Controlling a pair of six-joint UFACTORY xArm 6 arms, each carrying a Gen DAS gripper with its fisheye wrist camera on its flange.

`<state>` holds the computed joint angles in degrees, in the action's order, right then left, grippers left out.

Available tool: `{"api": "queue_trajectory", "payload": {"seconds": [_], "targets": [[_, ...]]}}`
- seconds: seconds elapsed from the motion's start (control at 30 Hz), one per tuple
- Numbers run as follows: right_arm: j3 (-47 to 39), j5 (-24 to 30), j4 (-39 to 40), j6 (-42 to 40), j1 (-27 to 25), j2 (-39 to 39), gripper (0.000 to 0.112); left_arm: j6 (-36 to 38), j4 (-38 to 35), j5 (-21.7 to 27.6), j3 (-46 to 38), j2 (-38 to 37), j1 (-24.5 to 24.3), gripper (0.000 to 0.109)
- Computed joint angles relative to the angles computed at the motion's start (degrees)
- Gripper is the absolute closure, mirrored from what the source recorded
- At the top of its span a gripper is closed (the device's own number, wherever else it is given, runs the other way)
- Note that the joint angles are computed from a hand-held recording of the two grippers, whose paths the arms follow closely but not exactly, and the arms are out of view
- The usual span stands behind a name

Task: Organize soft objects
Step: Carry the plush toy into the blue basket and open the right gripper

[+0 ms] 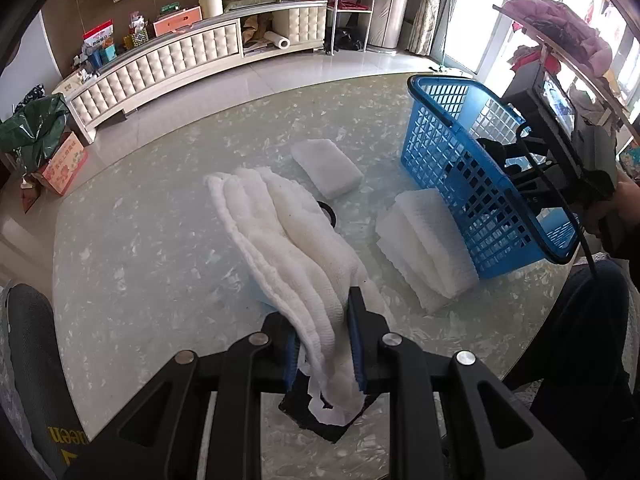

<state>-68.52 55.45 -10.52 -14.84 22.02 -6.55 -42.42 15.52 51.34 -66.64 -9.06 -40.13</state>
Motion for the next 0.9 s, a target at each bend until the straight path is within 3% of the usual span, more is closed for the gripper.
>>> {"api": "queue_trajectory", "payload": {"seconds": [0.2, 0.33, 0.57, 0.9], "targets": [[-1.99, 1.7, -1.32, 1.09, -0.32, 1.94, 0.046, -0.36, 0.14, 0.02, 0.39, -0.32, 0.13, 0.089], [-1.69, 1.85, -3.55, 3.25, -0.7, 1.92, 0.028, -0.71, 0.34, -0.01, 0.39, -0.49, -0.05, 0.089], [-0.54, 1.13, -1.24, 2.36, -3.32, -0.09, 0.011, -0.29, -0.78, -1.03, 1.03, -1.09, 0.15, 0.089], [5.6, -0.67, 5.97, 0.32, -6.3, -10.0, 0.01, -0.66, -0.44, -0.3, -4.04, 0.83, -2.44, 0.089]]}}
